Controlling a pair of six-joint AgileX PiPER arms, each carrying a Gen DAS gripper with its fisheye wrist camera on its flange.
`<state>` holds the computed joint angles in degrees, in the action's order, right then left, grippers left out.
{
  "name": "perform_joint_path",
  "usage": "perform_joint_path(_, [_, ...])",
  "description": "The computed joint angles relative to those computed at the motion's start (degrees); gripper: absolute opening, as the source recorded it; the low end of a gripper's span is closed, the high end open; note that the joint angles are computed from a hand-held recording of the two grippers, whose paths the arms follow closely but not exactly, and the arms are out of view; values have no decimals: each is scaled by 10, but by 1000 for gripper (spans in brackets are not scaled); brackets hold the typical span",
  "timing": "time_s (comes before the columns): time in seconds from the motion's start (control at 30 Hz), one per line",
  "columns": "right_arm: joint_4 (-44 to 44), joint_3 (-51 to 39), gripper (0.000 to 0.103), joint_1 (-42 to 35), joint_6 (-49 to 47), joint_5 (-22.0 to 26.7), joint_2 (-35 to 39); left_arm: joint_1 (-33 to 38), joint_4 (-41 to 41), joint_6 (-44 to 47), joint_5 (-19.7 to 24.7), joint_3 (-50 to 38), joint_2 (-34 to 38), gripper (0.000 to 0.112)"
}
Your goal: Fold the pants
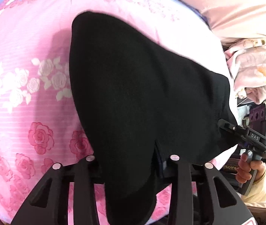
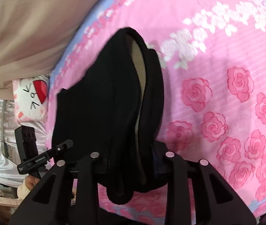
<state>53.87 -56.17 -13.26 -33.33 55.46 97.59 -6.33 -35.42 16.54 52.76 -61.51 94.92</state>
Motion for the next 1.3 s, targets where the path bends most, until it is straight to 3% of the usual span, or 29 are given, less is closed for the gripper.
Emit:
perform_joint_path(0.47, [-22, -79, 28, 13, 91, 76, -116, 67, -20, -8, 135, -81, -103, 32])
perform_joint_path(0.77, [4, -180, 28, 16, 107, 95, -125, 53, -3, -52, 161, -223, -109, 32])
perform_joint_path(0.97, [-6, -295, 28, 49, 107, 47, -32, 31, 32, -39, 116, -321, -31, 32])
perform_joint_path(1.2, [-14, -430, 28, 85, 89, -28, 137, -1, 84, 0, -5, -409, 119, 32])
perform_joint_path(1.3, [-18, -498, 28, 89, 97, -41, 223, -1, 83, 13, -33, -439, 181, 32])
